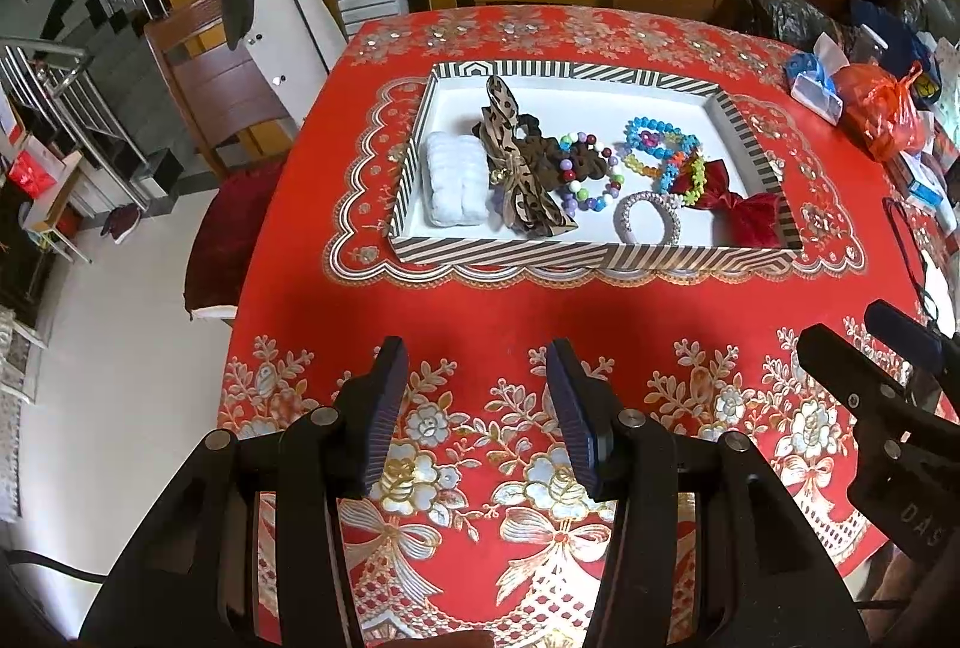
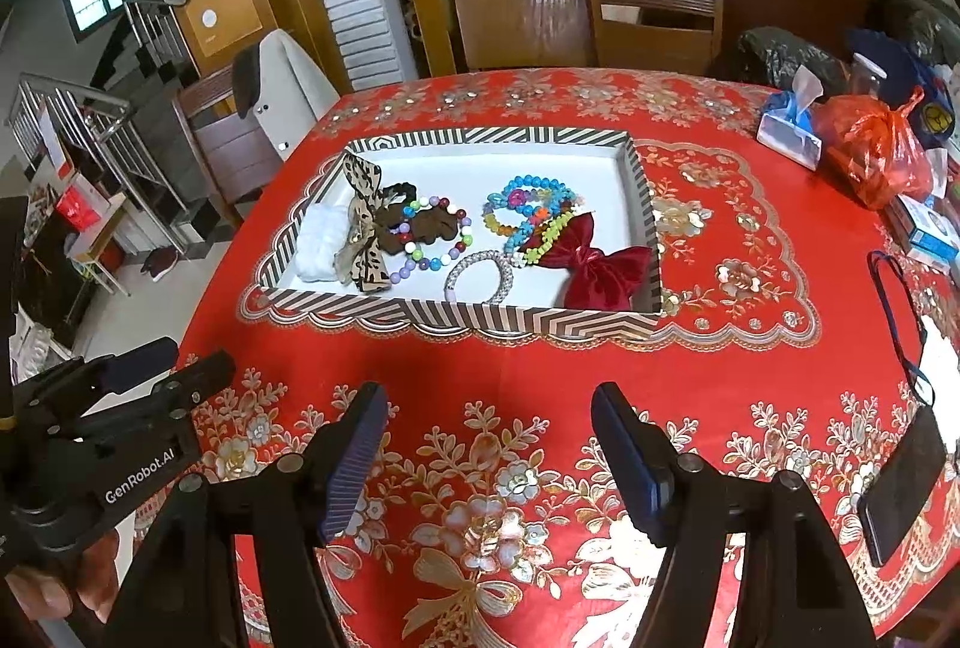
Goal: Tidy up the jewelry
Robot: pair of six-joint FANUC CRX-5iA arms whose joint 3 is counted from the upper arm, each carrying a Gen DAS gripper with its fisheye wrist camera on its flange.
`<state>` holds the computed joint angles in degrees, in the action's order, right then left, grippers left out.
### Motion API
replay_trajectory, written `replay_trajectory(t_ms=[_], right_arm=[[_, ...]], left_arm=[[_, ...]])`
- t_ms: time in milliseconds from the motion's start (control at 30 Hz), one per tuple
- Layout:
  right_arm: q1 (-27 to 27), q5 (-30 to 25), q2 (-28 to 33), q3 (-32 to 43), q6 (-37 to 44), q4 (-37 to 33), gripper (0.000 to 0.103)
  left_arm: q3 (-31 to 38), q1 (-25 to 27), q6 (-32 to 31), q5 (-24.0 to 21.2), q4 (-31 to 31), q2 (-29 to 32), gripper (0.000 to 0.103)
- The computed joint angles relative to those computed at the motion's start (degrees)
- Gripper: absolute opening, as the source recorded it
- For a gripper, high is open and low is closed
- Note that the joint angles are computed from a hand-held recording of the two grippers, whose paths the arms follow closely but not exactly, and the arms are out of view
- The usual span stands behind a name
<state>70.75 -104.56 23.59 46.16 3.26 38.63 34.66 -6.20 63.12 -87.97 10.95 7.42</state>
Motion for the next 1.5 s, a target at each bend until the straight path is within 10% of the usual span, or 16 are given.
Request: replay_trajectory(t_ms=[1500], right_arm=[[-0.9, 0.8, -0.8, -1.3, 0.3, -1.6, 0.069]], left_arm=[[-0.9, -0.4, -0.7, 1.3, -0.5, 0.3, 0.047]])
